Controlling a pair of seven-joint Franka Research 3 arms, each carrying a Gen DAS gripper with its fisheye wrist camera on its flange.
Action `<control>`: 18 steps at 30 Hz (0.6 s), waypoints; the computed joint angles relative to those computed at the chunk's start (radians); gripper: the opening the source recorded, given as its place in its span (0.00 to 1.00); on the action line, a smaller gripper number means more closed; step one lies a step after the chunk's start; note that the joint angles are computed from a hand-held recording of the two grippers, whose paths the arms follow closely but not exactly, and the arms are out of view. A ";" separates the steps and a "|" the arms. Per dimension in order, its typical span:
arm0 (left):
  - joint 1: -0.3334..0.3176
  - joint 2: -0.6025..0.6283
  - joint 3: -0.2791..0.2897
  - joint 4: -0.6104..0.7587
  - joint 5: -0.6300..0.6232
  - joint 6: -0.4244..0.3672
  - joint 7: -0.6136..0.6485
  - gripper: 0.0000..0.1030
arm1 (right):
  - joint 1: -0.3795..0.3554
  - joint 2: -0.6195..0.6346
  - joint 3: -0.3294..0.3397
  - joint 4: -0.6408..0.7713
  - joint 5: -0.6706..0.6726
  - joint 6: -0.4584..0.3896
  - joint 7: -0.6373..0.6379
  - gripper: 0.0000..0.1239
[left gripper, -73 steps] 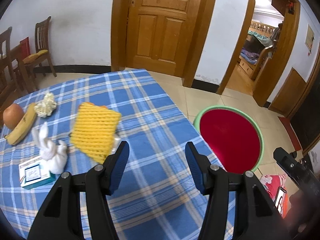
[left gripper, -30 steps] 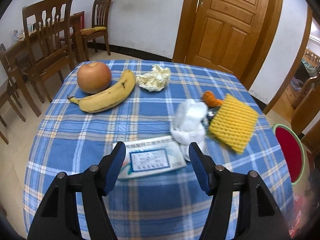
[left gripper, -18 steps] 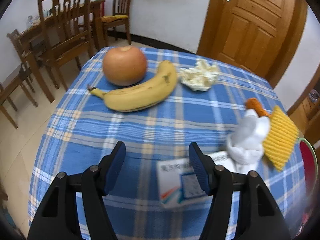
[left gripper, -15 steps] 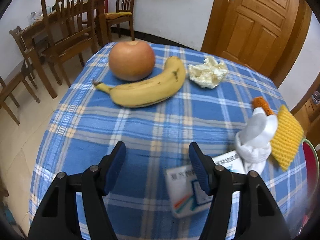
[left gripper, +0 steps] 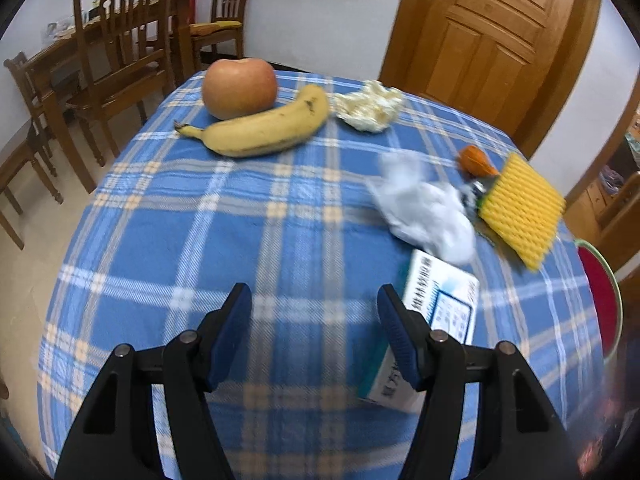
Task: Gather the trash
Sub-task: 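Move both open tools back over the table toward the white medicine box, then close the left tool on the white medicine box and lift it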
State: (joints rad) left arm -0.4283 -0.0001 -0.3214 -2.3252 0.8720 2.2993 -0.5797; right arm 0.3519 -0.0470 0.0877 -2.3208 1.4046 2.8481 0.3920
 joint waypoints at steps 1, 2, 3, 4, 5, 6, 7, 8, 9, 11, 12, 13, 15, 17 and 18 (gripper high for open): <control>-0.003 0.001 -0.003 0.003 0.004 -0.001 -0.002 0.63 | 0.000 -0.001 0.001 -0.001 0.000 0.000 -0.001 0.66; -0.007 0.001 -0.006 0.009 0.009 -0.003 -0.005 0.63 | 0.001 -0.001 0.001 -0.002 0.002 0.000 -0.003 0.66; -0.010 0.000 -0.008 0.012 0.015 -0.003 -0.011 0.63 | 0.001 -0.002 0.001 -0.003 0.002 0.000 -0.003 0.66; -0.013 -0.002 -0.011 0.014 0.025 0.000 -0.021 0.63 | 0.002 -0.002 0.002 -0.002 0.000 -0.001 -0.001 0.66; -0.015 -0.006 -0.011 0.014 0.035 0.006 -0.028 0.63 | 0.002 -0.001 0.002 -0.002 0.002 0.000 -0.003 0.66; -0.015 -0.010 -0.011 0.015 0.044 0.013 -0.031 0.63 | 0.003 -0.002 0.002 -0.003 0.004 0.001 -0.005 0.66; -0.017 -0.009 -0.013 0.021 0.056 0.019 -0.033 0.63 | 0.004 -0.001 0.003 -0.002 0.004 0.001 -0.004 0.66; -0.018 -0.006 -0.014 0.027 0.062 0.020 -0.029 0.63 | 0.004 -0.001 0.003 -0.002 0.005 0.000 -0.005 0.66; -0.020 0.001 -0.015 0.037 0.068 0.020 -0.022 0.63 | 0.004 -0.001 0.002 -0.002 0.005 -0.001 -0.005 0.66; -0.022 0.020 -0.013 0.058 0.076 0.027 -0.004 0.63 | 0.004 -0.001 0.003 -0.003 0.005 -0.002 -0.004 0.66; -0.024 0.030 -0.011 0.066 0.079 0.033 0.002 0.63 | 0.006 -0.001 0.004 -0.003 0.006 -0.001 -0.005 0.66; -0.027 0.036 -0.010 0.072 0.081 0.039 0.005 0.63 | 0.006 -0.001 0.004 -0.003 0.007 0.001 -0.006 0.66; -0.031 0.058 -0.004 0.091 0.087 0.056 0.019 0.63 | 0.006 -0.001 0.004 -0.003 0.010 0.001 -0.007 0.66; -0.035 0.078 0.002 0.109 0.096 0.069 0.040 0.63 | 0.007 0.000 0.005 -0.003 0.007 0.003 -0.002 0.66; -0.036 0.091 0.006 0.121 0.100 0.076 0.059 0.63 | 0.007 -0.001 0.005 -0.004 0.004 0.003 0.002 0.66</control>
State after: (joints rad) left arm -0.4645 0.0910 -0.3151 -2.2044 0.9716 2.3749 -0.5205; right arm 0.3587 -0.0477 0.0923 -2.3245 1.4086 2.8511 0.3936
